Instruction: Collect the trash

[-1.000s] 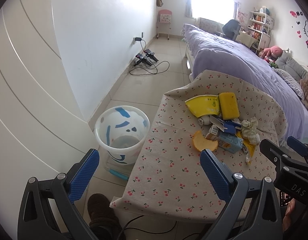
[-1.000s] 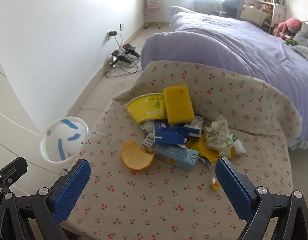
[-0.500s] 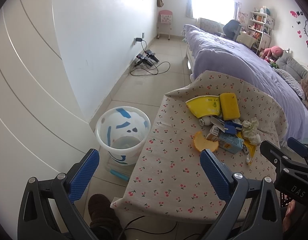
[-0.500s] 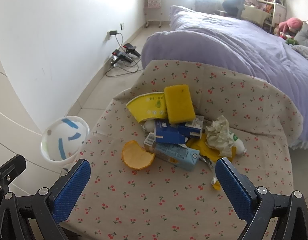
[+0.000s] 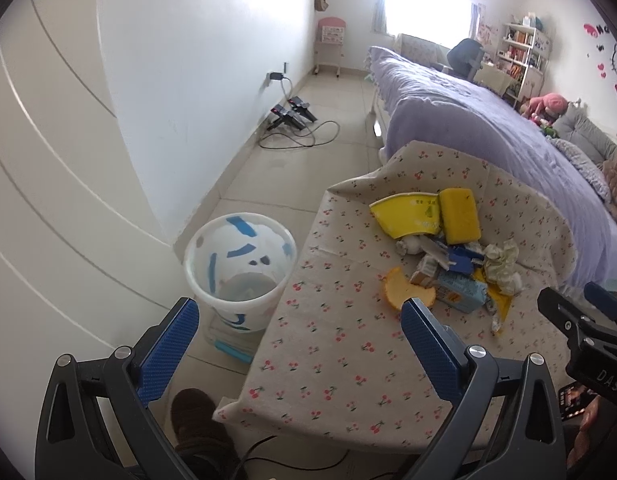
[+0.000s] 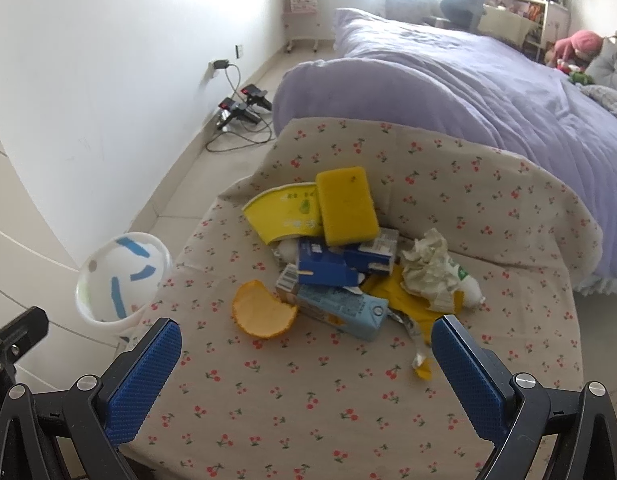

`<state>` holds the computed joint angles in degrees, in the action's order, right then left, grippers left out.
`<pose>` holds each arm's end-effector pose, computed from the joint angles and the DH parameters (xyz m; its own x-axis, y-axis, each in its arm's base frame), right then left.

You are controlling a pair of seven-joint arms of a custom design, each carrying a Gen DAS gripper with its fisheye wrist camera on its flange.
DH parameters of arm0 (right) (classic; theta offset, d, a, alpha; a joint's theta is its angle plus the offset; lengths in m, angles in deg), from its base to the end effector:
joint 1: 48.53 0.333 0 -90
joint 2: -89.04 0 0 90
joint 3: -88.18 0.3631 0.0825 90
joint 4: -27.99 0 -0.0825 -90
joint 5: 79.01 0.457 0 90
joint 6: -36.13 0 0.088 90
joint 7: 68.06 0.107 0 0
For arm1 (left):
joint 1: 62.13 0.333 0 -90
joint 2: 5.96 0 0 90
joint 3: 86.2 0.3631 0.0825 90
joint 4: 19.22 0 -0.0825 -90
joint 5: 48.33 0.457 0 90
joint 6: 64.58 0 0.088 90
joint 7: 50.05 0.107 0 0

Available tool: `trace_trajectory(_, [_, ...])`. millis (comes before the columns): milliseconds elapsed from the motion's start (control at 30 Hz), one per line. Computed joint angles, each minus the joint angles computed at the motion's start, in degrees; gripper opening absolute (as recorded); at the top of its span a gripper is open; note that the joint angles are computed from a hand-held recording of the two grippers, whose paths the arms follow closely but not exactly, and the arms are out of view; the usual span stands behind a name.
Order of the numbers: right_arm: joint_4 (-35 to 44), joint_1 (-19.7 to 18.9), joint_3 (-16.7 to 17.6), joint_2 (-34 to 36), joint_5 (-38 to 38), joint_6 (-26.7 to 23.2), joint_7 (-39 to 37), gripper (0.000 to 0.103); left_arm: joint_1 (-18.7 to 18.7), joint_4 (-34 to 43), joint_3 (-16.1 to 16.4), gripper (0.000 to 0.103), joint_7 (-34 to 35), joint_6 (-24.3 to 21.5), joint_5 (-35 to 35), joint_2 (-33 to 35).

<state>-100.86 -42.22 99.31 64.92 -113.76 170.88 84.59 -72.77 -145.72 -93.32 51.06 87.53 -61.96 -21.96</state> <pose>0.4968 0.1617 0.6116 -0.4375 -0.8990 -0.0204 -0.6348 0.3248 -0.7011 0.5460 -0.1747 0.5986 -0.3578 -0.9319 0.0592 -0.7063 0.2286 -0.6699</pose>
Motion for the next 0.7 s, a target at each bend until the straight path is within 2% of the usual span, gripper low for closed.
trace_trajectory(200, [-0.7, -0.8, -1.7, -0.7, 0.9, 0.3, -2.3, 0.102, -0.9, 3.4, 0.2, 0.102, 1.9, -1.8, -2.7, 2.8])
trace_trajectory(400, [1.4, -2.4, -3.5, 1.3, 0.8, -0.6, -8.6, 0.102, -0.2, 6.6, -1.4, 0.102, 1.1, -1.7, -0.5, 6.0])
trace_trajectory(500, [3.0, -3.3, -4.3, 3.0, 0.5, -0.7, -10.8, 0.102, -0.8, 9.1, -1.3, 0.102, 3.5, -3.6, -3.1, 8.5])
trace_trajectory(700, [4.4, -4.5, -7.6, 5.9, 6.1, 0.0, -12.8, 0.102, -1.2, 12.3, -2.8, 0.102, 6.8, -4.9, -6.4, 12.4])
